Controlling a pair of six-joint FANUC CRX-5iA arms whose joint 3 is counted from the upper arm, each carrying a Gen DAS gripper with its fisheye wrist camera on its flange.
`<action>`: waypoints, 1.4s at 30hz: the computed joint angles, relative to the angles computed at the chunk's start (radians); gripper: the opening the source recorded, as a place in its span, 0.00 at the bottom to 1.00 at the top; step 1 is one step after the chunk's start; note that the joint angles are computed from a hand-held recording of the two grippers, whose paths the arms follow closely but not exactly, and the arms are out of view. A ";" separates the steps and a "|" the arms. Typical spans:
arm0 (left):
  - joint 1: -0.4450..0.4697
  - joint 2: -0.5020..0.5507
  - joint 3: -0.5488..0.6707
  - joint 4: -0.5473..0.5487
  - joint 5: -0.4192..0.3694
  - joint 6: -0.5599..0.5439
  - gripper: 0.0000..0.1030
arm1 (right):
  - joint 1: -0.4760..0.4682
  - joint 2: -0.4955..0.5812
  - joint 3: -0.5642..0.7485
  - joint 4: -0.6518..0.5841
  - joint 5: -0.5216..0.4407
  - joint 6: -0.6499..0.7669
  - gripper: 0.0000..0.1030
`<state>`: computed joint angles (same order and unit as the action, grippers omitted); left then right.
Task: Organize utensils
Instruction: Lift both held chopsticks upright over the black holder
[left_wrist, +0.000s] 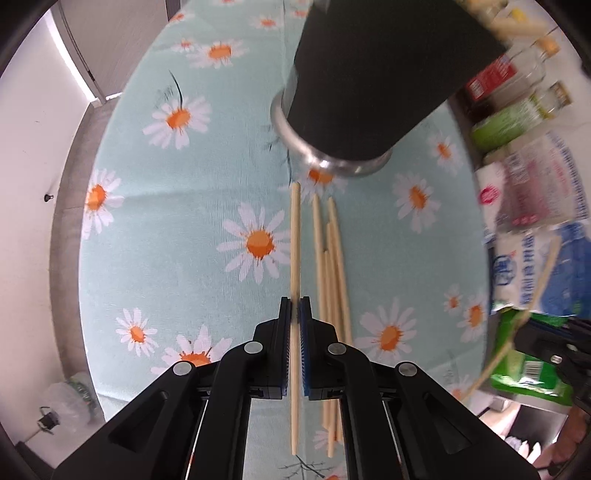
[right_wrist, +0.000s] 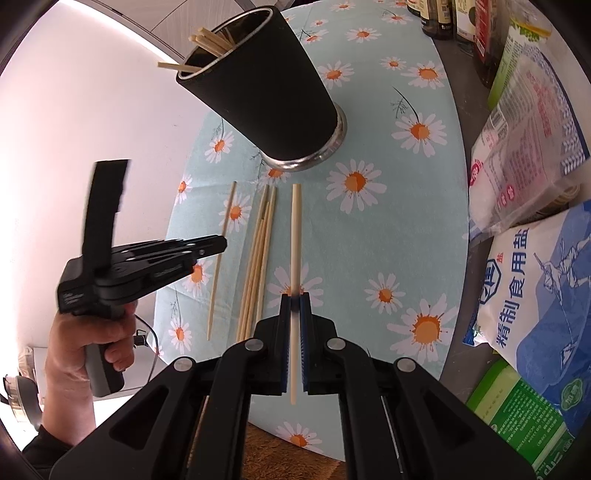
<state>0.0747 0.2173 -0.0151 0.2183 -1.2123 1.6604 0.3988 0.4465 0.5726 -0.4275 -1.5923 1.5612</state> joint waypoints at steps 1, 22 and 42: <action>0.011 -0.024 -0.018 0.021 0.018 -0.023 0.04 | 0.002 0.001 0.004 0.001 0.000 -0.002 0.06; 0.048 -0.221 -0.134 0.340 0.387 -0.409 0.04 | 0.036 0.002 0.175 0.041 0.042 -0.073 0.06; 0.027 -0.203 -0.198 0.704 0.662 -0.835 0.04 | 0.085 0.242 0.669 0.147 -0.006 -0.145 0.06</action>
<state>0.1014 0.0140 -0.2127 0.9218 -0.5506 0.8250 0.4836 0.6880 1.2420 -0.2808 -1.5982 1.4162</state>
